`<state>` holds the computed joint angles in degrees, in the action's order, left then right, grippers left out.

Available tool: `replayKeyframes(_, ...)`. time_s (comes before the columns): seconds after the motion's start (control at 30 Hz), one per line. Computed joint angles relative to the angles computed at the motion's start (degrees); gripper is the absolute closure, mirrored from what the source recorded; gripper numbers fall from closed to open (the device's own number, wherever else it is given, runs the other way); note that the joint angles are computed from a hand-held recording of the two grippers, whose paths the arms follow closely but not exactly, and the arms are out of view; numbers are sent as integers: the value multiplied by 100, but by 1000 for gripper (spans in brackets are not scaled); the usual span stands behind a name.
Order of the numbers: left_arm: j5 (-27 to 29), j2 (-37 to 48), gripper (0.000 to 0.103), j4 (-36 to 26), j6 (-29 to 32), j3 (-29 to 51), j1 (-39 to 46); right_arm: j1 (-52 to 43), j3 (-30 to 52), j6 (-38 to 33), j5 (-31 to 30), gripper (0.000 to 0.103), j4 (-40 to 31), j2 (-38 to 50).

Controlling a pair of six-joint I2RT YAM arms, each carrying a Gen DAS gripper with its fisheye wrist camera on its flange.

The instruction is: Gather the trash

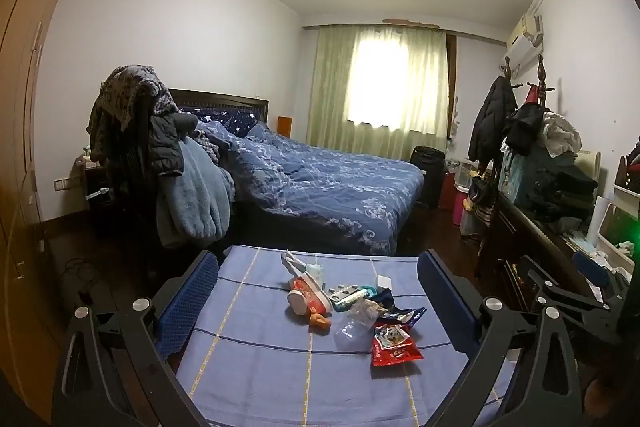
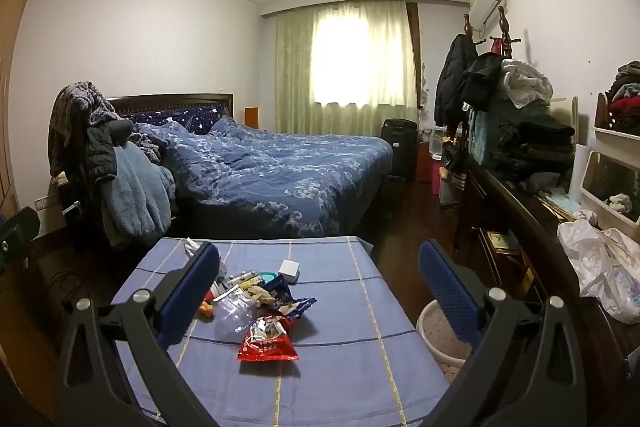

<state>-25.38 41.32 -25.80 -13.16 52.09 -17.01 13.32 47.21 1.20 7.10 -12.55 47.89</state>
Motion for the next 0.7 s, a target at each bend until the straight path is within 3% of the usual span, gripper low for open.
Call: replayKeyframes(0.7,-137,-4,4,126,-56,-182,-147,48,-136,-1,35,3,153,91)
